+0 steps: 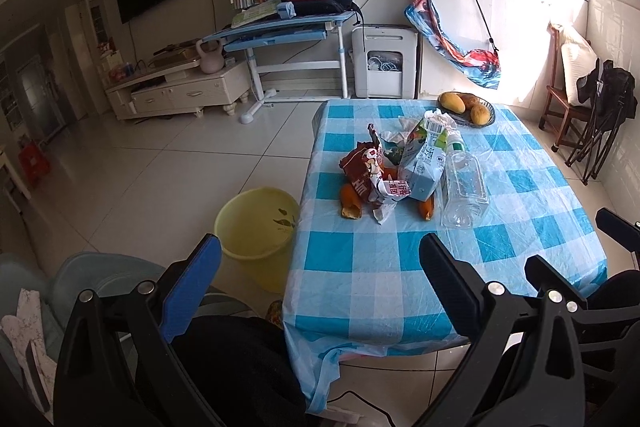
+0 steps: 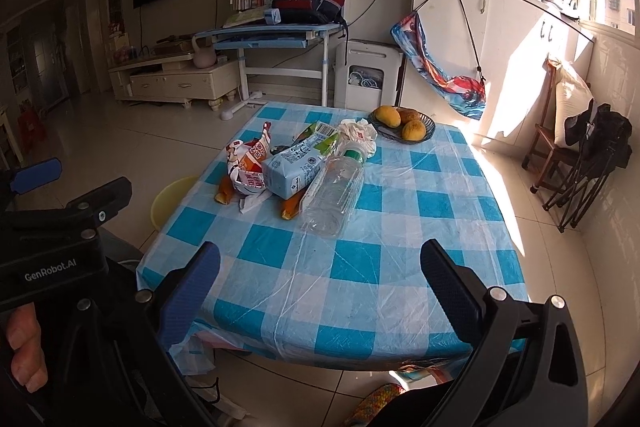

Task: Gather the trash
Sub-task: 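Move both tools toward the pile of wrappers and bottle on the table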

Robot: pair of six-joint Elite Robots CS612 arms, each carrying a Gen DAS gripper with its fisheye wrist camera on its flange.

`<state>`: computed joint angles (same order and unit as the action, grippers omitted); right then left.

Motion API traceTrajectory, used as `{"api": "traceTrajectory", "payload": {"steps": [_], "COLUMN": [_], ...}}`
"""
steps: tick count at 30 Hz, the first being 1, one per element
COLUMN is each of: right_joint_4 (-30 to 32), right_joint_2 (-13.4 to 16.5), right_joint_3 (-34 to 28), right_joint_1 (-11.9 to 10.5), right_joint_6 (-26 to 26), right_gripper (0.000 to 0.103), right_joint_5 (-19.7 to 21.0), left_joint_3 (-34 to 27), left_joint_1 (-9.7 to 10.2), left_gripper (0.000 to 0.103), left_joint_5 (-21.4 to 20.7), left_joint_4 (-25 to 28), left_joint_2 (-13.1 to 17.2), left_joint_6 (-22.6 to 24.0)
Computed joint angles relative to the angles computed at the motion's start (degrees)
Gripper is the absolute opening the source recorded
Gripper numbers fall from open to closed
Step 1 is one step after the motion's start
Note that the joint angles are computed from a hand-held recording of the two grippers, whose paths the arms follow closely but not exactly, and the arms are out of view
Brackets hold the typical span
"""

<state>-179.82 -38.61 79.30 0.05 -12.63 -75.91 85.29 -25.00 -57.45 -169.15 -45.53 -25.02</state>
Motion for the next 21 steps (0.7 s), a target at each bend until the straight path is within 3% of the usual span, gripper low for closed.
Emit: {"api": "traceTrajectory", "payload": {"steps": [6,13,21], "right_joint_4": [3.20,6.08,8.42], "right_joint_2": [1.96,4.44,7.47], "right_joint_3": [-3.67,-8.63,-14.18], "right_joint_1": [-0.33,-0.20,0.00], "right_joint_6": [0.81,0.43,0.55], "right_gripper": [0.096,0.096,0.096], "right_joint_5": [0.72,-1.12,-1.32], "left_joint_3": [-1.45,-5.29,-15.45], "left_joint_1": [2.18,4.12,5.23], "left_gripper": [0.096,0.096,0.096], "left_joint_5": [-5.86,-10.96,-14.15], "left_joint_4": [-0.21,-0.43,2.69], "left_joint_2": [1.35,4.00,9.74], "left_joint_6": [-3.15,-5.05,-3.46]}}
